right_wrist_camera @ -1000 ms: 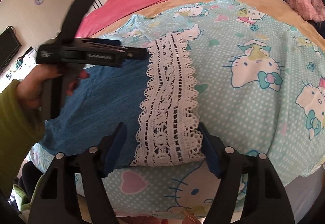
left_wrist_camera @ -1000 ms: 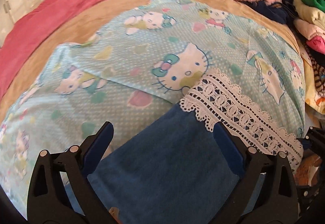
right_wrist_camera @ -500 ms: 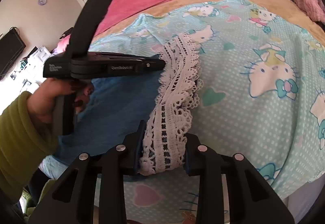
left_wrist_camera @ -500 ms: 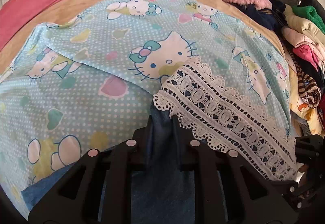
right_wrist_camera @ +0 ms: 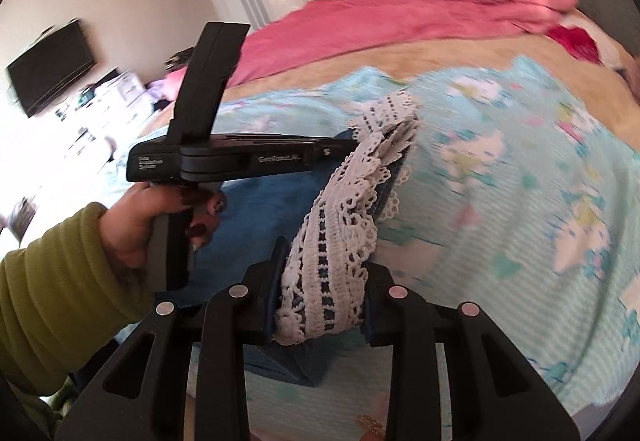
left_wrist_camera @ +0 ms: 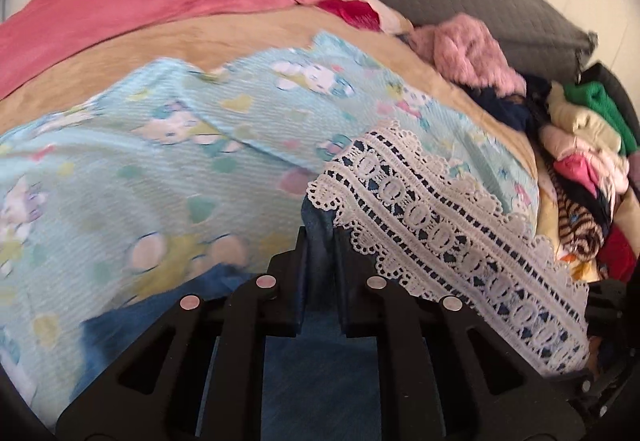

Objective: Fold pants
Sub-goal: 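Lift the lace edge with both grippers and fold it over the denim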

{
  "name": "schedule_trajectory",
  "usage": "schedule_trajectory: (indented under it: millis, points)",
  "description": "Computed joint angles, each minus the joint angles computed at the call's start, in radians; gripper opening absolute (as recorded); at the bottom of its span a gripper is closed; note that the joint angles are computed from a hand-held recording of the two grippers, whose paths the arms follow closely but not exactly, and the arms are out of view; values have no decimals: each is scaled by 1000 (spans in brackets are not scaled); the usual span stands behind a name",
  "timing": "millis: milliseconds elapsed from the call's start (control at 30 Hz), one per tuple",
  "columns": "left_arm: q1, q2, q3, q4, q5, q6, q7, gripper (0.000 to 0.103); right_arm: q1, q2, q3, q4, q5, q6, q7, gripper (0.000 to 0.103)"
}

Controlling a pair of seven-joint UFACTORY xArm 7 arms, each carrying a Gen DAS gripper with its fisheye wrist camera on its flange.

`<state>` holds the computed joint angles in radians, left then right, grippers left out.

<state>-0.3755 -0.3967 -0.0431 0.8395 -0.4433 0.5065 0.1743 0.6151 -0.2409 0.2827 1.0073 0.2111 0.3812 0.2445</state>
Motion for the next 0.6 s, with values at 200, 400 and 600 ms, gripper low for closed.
schedule_trajectory:
  millis: [200,400,600]
  points:
    - [107,-217,33,-150,57,46,-123,16,46,158,55,138,-48,39,-29,29]
    - [167,-436,144,-299,35,115,-223,26,91,283,83,245,-227,115,40,29]
    - [125,-549,272,-406,-110,99,-218,36,156,361,72,336,-357,164,58,29]
